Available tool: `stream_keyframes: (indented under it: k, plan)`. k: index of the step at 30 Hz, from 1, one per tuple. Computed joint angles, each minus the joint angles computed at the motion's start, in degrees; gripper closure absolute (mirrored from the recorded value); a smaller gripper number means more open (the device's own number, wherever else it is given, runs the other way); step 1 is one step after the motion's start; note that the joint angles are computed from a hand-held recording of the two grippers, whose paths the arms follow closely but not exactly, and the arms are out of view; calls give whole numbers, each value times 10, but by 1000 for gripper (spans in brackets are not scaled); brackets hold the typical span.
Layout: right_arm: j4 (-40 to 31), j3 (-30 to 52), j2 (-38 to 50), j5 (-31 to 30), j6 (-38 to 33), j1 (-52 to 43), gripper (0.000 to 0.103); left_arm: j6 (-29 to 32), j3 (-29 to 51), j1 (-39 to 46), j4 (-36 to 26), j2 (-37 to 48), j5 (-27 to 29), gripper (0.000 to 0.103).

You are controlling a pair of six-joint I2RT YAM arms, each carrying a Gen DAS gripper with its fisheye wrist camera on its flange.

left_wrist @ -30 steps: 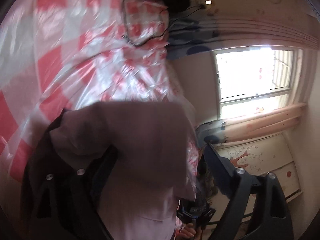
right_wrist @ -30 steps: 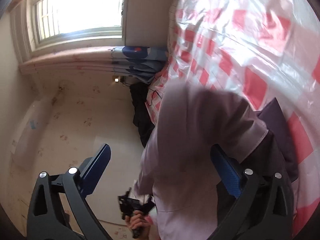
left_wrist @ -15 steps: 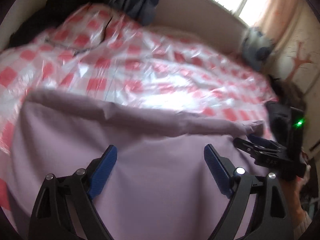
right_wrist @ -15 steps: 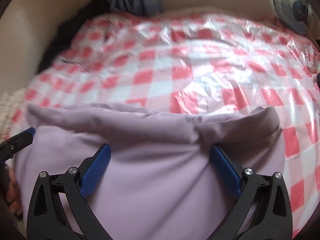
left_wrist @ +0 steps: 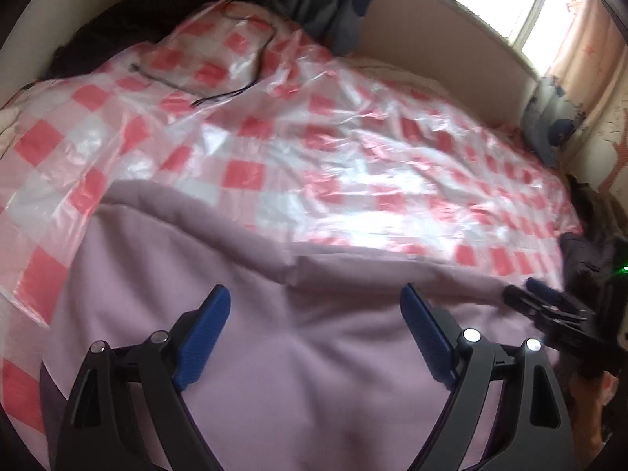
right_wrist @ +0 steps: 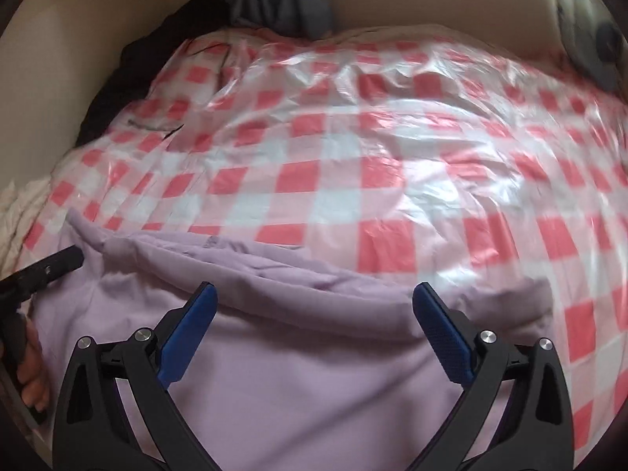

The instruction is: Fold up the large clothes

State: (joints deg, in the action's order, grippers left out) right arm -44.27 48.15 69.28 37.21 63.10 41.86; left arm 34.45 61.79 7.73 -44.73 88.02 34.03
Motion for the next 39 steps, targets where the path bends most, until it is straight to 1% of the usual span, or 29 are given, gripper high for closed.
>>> stream_keyframes:
  k: [2, 3, 4, 5, 6, 7, 8, 9, 10, 11, 12, 14, 15, 16, 18, 19, 20, 21, 22, 24, 25, 26, 28, 29, 30, 31, 33, 37, 39]
  plan:
    - [26, 23, 80, -33, -45, -33, 6, -3, -3, 1, 19, 43, -8, 18]
    - [80, 4, 103, -91, -71, -66, 6, -4, -23, 5, 48, 54, -4, 18]
    - [118, -15, 109, -119, -77, -86, 6, -4, -36, 9, 65, 50, 4, 18]
    - [131, -21, 114, -125, -82, -96, 6, -6, -47, 10, 81, 46, 9, 18]
    - [137, -25, 115, -137, -89, -105, 6, -7, -53, 4, 91, 45, -1, 18]
    - [139, -29, 110, -150, -93, -111, 6, -6, -52, 0, 88, 46, -11, 18]
    - [129, -33, 92, -165, -96, -116, 7, 2, -36, -1, 63, 48, -17, 18]
    - [109, -33, 75, -170, -91, -114, 7, 10, -23, 6, 35, 45, -9, 18]
    - [85, -31, 54, -164, -83, -106, 7, 26, -1, 32, -11, 42, 18, 18]
    - [52, -29, 23, -137, -58, -83, 7, 36, 6, 48, -37, 33, 36, 18]
    - [7, -27, -12, -91, -15, -43, 7, 76, 27, 90, -92, 28, 71, 18]
    - [-68, -33, -58, -25, 64, 20, 7, 136, 35, 151, -133, 14, 102, 18]
    - [-110, -45, -71, 5, 120, 49, 7, 152, 35, 168, -137, 16, 106, 18]
    - [-107, -78, -91, 5, 138, 52, 7, 170, 36, 186, -141, 29, 105, 17]
    - [-24, -157, -133, -33, 110, 20, 7, 192, 38, 198, -140, 75, 97, 18]
    - [-1, -169, -126, -31, 108, 20, 7, 204, 37, 205, -140, 102, 106, 18]
    - [-6, -151, -93, -17, 109, 26, 7, 203, 23, 207, -121, 100, 108, 18]
    - [-13, -138, -70, -16, 107, 27, 7, 195, -3, 203, -85, 81, 102, 17]
    - [-22, -127, -53, -21, 102, 24, 7, 191, -15, 198, -71, 69, 95, 16]
    - [-40, -118, -66, -46, 94, 13, 7, 189, -30, 189, -54, 53, 83, 15]
    - [-64, -107, -74, -55, 92, 20, 7, 191, -32, 189, -52, 51, 80, 14]
    - [-130, -78, -68, -32, 144, 55, 7, 193, -33, 188, -51, 52, 77, 14]
    - [-235, -38, -35, 17, 260, 140, 7, 201, -28, 191, -55, 59, 81, 14]
    - [-282, -25, -11, 29, 320, 176, 7, 204, -26, 193, -57, 63, 84, 13]
    - [-298, -28, 4, 30, 352, 195, 7, 209, -29, 195, -58, 61, 87, 13]
    - [-293, -44, 12, 27, 373, 207, 7, 214, -33, 197, -56, 60, 90, 11]
    - [-244, -92, 18, 45, 404, 224, 7, 228, -43, 204, -54, 54, 104, 10]
    - [-221, -108, 43, 67, 424, 229, 7, 243, -49, 212, -53, 61, 123, 8]
    - [-215, -118, 32, 72, 433, 236, 7, 243, -52, 210, -48, 62, 124, 8]
